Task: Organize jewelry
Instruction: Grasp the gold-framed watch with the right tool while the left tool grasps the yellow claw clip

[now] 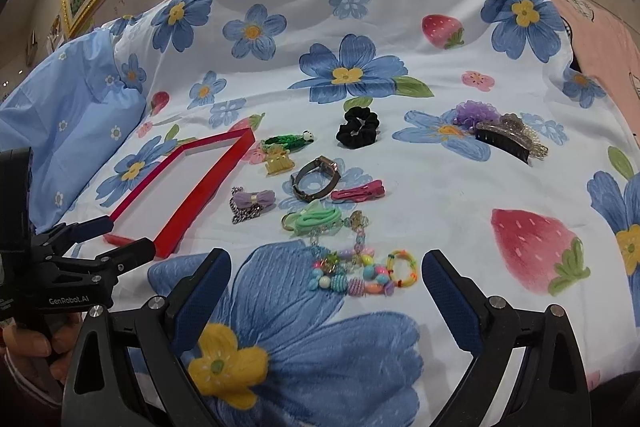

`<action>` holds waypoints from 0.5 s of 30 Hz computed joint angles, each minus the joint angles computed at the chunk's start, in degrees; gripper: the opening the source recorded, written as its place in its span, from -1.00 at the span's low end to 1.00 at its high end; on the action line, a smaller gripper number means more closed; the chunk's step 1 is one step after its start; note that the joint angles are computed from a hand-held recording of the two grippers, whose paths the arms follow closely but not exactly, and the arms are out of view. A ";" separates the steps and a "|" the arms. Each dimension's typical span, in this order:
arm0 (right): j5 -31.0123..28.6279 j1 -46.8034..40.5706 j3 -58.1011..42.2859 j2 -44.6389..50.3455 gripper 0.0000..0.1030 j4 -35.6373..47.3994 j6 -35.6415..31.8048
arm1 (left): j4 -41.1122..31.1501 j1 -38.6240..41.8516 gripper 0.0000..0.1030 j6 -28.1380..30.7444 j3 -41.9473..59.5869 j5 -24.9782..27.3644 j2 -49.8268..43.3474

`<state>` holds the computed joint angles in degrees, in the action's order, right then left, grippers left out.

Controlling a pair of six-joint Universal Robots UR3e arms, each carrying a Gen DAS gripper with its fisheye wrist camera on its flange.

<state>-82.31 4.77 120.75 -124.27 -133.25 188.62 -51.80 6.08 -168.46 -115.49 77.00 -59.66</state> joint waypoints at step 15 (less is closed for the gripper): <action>7.52 -4.90 -7.39 15.93 0.22 -4.37 -2.45 | 0.94 -2.87 0.74 4.81 15.10 -3.03 -20.59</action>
